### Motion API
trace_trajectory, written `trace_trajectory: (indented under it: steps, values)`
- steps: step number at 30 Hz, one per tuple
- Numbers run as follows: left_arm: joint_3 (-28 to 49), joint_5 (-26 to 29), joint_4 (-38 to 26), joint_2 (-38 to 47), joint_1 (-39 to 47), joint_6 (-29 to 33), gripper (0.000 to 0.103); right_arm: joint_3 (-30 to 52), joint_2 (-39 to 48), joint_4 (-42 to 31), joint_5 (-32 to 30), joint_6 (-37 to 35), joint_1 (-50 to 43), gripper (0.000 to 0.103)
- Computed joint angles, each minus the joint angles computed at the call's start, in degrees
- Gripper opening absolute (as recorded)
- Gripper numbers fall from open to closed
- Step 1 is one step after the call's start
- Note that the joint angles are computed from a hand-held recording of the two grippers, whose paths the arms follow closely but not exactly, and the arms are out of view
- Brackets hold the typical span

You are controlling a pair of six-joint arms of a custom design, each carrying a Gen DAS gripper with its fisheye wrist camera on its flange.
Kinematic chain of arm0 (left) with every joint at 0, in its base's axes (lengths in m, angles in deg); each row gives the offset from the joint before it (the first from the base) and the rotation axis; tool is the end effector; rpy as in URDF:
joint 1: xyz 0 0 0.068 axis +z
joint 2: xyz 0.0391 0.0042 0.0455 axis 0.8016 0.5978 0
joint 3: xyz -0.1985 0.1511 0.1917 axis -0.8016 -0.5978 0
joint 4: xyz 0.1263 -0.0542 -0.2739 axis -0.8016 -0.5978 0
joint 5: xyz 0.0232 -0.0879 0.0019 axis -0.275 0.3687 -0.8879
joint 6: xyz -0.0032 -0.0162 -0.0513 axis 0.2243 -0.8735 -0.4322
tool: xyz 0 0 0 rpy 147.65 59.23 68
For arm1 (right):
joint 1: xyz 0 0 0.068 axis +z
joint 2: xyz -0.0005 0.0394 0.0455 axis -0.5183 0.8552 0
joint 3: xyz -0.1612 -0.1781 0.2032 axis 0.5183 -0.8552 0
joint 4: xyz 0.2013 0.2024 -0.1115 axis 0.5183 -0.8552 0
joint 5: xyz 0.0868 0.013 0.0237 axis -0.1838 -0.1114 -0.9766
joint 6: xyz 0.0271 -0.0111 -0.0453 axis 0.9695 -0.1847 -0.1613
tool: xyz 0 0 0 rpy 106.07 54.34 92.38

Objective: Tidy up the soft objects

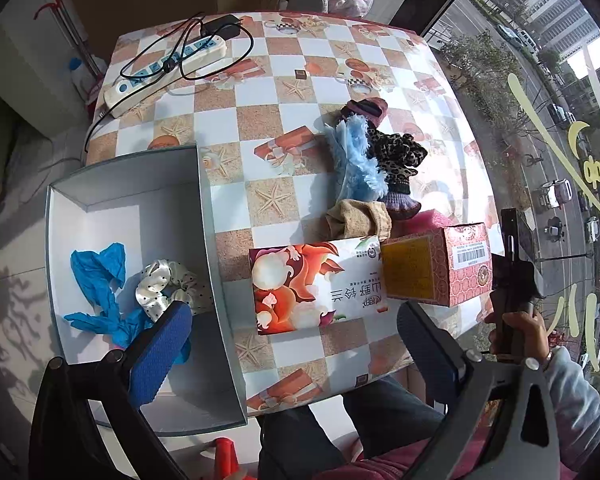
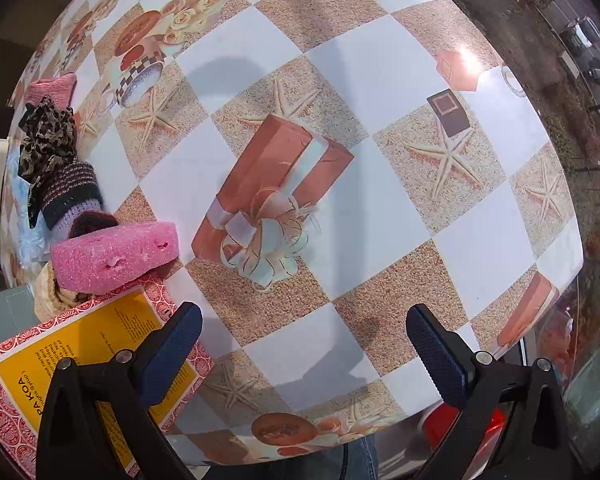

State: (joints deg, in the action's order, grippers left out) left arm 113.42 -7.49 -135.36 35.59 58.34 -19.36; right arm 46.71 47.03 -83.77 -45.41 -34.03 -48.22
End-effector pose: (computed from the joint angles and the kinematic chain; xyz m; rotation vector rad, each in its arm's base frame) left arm 0.2388 0.0133 0.3592 0.1019 3.0105 -0.3130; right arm 0.2646 -0.0782 0.1985 -0.6834 -2.9532 -0.1197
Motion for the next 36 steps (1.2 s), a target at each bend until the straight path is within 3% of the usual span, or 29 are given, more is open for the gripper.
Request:
trace_trajectory:
  steps: [6,22,36]
  values:
    - [-0.31,-1.67,0.36,-0.04,-4.1,-3.49,0.103,-3.51,0.0,1.43,5.72,-3.65,0.0,0.103]
    - [-0.37,-0.69,0.86,1.76,-12.49,-9.68,0.103,-3.97,-1.39,1.62,5.59,-3.11,-0.62,0.103]
    - [-1.62,-0.36,-0.42,1.83,-14.15,-9.92,0.103,-3.61,-0.87,1.82,5.67,-2.68,-0.64,0.103]
